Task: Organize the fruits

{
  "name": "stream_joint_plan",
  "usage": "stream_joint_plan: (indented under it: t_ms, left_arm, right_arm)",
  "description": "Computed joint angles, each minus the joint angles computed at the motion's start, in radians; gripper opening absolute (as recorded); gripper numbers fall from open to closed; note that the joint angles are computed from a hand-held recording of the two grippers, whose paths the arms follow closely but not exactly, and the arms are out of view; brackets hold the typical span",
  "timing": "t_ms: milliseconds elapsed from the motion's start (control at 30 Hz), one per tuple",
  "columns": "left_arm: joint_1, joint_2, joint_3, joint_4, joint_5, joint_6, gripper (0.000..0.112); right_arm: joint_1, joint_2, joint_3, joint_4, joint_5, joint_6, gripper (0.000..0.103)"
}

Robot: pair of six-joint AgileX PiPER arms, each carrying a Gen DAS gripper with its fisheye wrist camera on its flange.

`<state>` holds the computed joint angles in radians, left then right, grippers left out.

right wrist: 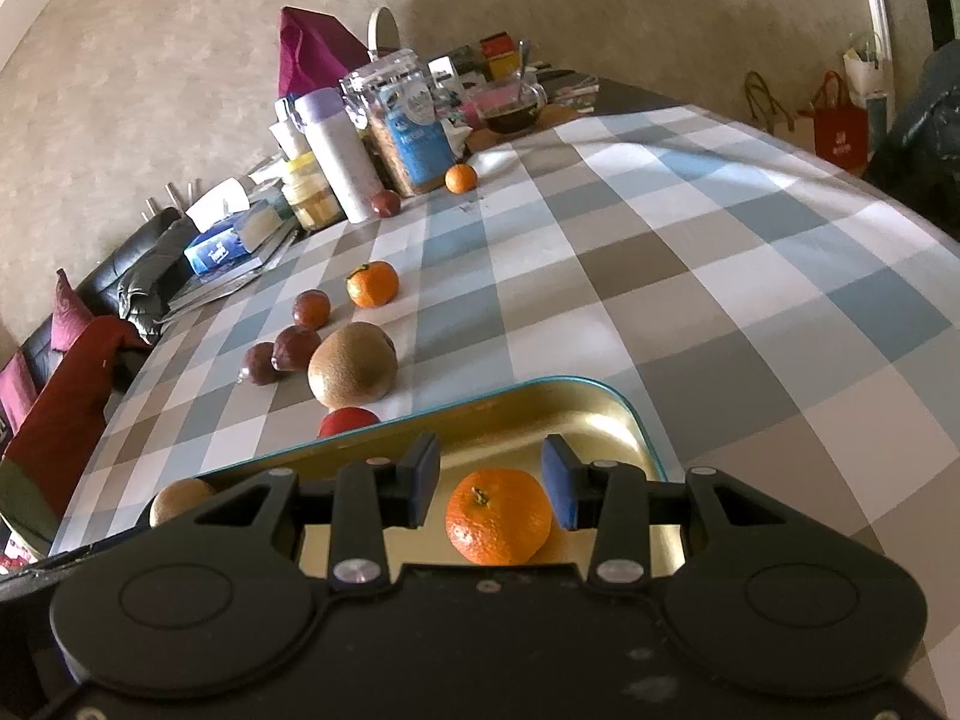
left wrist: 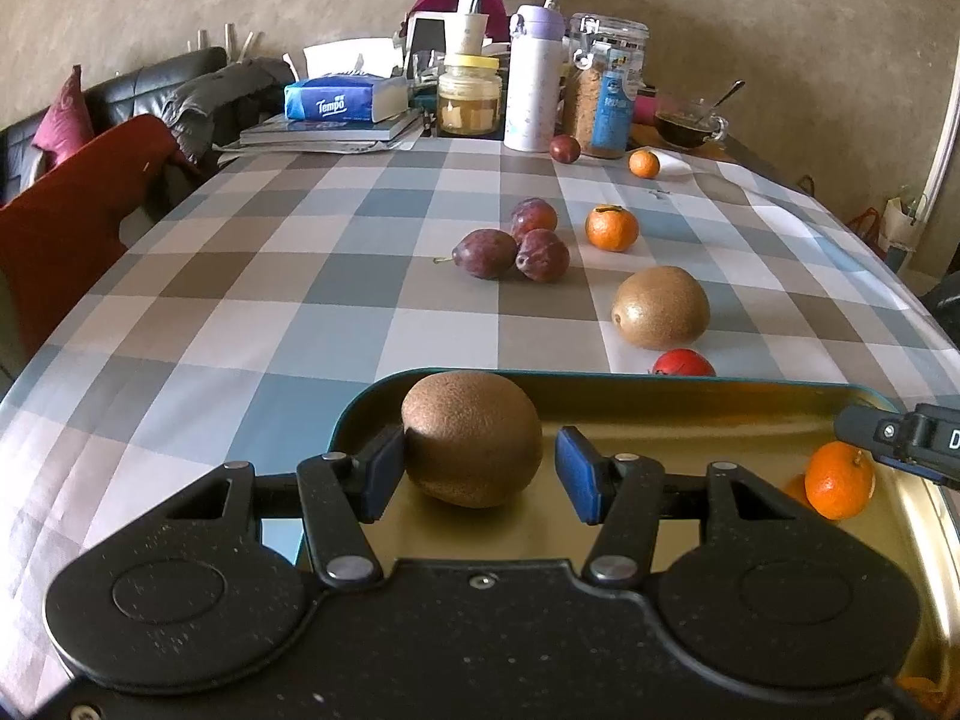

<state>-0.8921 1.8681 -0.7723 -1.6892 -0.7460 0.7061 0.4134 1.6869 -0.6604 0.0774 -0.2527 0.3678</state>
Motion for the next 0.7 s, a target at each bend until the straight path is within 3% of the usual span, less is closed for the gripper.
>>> stream_joint_plan:
  t_ms: [300,700]
  left_arm:
    - [0.007,0.002,-0.003,-0.008,0.006,0.005,0.06]
    - [0.029,-0.014,0.02,0.016,0.038,-0.057,0.06]
  right_arm:
    - [0.032,0.016,-0.03,0.282,0.032,-0.281,0.041]
    - [0.033,0.033,-0.068,0.334,0.092,-0.374,0.041]
